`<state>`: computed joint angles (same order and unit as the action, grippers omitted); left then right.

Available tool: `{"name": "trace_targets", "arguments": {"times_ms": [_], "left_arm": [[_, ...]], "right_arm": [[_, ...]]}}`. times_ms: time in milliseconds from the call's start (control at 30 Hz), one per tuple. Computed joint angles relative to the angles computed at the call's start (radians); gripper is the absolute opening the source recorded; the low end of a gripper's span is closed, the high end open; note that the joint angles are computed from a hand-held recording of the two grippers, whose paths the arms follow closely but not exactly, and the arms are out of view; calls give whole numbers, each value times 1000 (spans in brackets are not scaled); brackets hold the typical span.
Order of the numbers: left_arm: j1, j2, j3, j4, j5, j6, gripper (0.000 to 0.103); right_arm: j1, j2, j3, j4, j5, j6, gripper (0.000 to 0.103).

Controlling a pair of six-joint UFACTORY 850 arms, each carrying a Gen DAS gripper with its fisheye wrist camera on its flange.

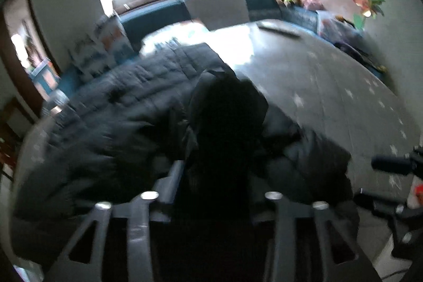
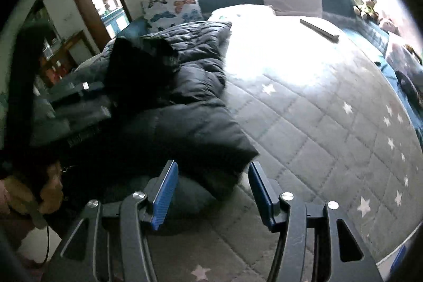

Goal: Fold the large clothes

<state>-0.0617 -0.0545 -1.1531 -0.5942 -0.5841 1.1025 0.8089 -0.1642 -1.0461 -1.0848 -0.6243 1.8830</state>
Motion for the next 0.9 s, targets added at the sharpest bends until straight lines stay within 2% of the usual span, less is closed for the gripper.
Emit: {"name": "trace_targets", "arguments": {"times_ms": [33,67,133,200,267,333,433,533,633,700,767,900], "left_arm": [[7,7,22,-44,-1,54,66],[8,22,40,-99,-12,118,69],[22,19,28,-177,-61,210,80],[65,31,0,-234,-157,287,86],[101,49,-16,-278,-215,334,90],[162,54,-58,-308,-299,357,98],[251,31,-162,-319,-405,335,101],[344,-13,-266,-308,-439,309,101],[421,-74,-367,-281,-439,256,103],[462,-123,-426,-267,-400,223,103],[496,-180,-490,-237,-347,176,103],[562,-311,-647,-149,-288,63,103]], "right_arm": [[-1,5,5,0,1,6,61],[-1,10,13,-1,-2,17,61],[-2,18,20,0,-5,29,61],[-1,27,23,-1,-11,40,61],[-1,39,26,-18,-10,61,61],[1,54,27,-58,12,91,61],[2,59,12,-125,49,117,61],[-10,40,-22,-159,95,111,61],[-31,-9,-86,-153,147,57,61],[-42,-39,-119,-143,172,23,61],[-53,-82,-169,-112,175,-34,61],[-75,-155,-251,-22,148,-146,61]]}}
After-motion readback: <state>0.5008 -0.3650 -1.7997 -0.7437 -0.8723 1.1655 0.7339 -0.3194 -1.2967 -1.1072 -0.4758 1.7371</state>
